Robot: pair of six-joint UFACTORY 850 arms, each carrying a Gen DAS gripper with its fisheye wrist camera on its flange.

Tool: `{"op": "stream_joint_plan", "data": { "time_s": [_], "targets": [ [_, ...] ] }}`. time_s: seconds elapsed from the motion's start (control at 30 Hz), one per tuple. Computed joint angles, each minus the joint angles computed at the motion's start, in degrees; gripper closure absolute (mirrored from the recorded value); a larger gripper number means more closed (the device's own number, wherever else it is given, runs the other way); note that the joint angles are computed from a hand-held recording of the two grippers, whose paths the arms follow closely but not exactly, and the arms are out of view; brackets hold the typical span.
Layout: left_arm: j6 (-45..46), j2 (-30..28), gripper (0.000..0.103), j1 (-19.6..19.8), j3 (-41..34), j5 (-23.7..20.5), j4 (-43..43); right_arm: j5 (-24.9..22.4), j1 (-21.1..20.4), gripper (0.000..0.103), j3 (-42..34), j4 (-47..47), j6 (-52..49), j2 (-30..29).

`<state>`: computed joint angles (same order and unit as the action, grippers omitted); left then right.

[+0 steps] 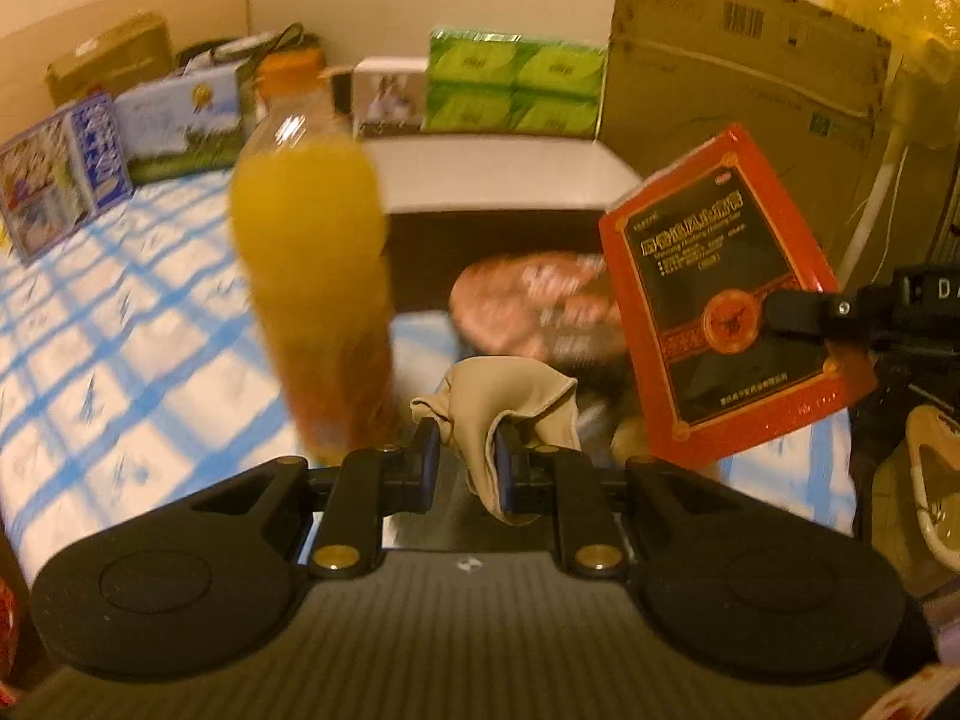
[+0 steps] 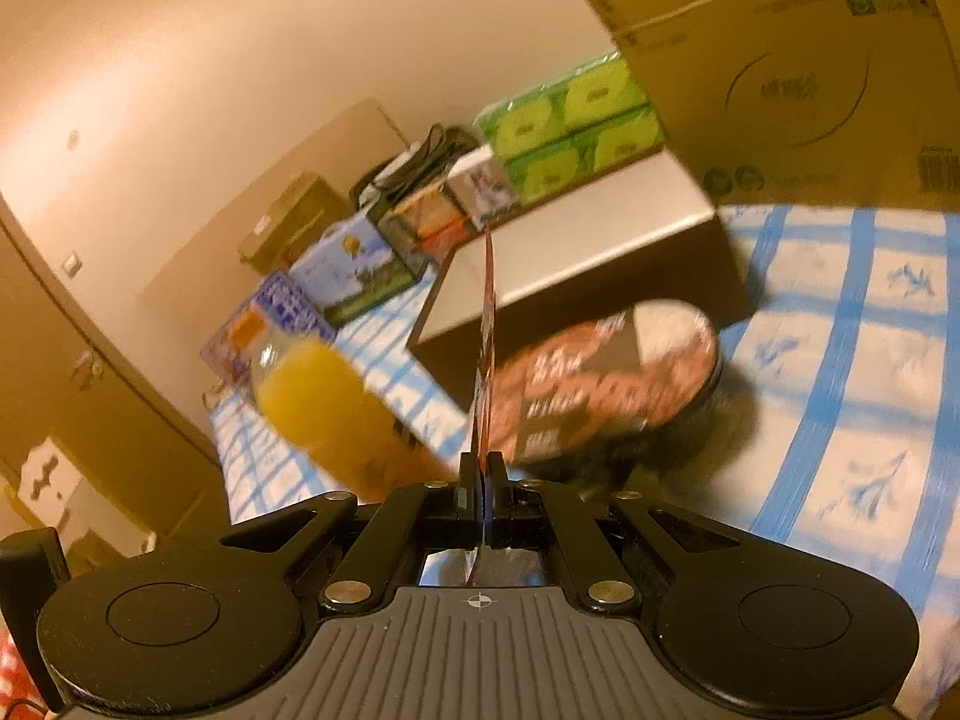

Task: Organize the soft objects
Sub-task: 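Carry both items over the white box and open the left tool to drop the sock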

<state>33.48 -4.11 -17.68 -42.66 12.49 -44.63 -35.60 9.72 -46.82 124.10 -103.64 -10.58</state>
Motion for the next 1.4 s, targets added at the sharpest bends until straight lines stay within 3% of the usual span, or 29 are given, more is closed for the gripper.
{"op": "stream_joint_plan", "data": {
  "time_s": [0.3, 0.53, 0.83, 1.0, 1.13, 1.23, 1.4],
  "targets": [
    [22.5, -12.2, 0.085, -0.6, -18.5, -1.6, -22.4, -1.6, -5.5, 0.102, -12.4, -4.1, 7.1, -8.2],
    [52.6, -23.6, 0.085, -0.2, -35.2, 1.1, -51.0, -1.0, -6.4, 0.102, -25.5, -7.8, 13.3, -17.6],
    [76.1, -37.0, 0.085, 1.0, -53.8, 6.2, -74.0, 2.6, -5.6, 0.102, -42.5, -15.1, 22.5, -30.0],
    [82.5, -42.6, 0.084, 1.5, -61.6, 9.2, -81.3, 4.0, -5.3, 0.102, -49.8, -20.9, 28.6, -35.4],
    [83.3, -45.4, 0.075, 1.7, -65.5, 10.3, -82.0, 4.0, -5.3, 0.102, -53.2, -23.9, 31.3, -38.2],
    [83.2, -46.5, 0.066, 1.8, -66.8, 11.2, -82.3, 4.3, -5.2, 0.102, -54.6, -25.2, 32.3, -39.5],
    [84.9, -46.6, 0.066, 2.1, -66.2, 10.8, -84.3, 4.4, -5.2, 0.102, -56.7, -27.6, 34.5, -41.4]
  ]
}}
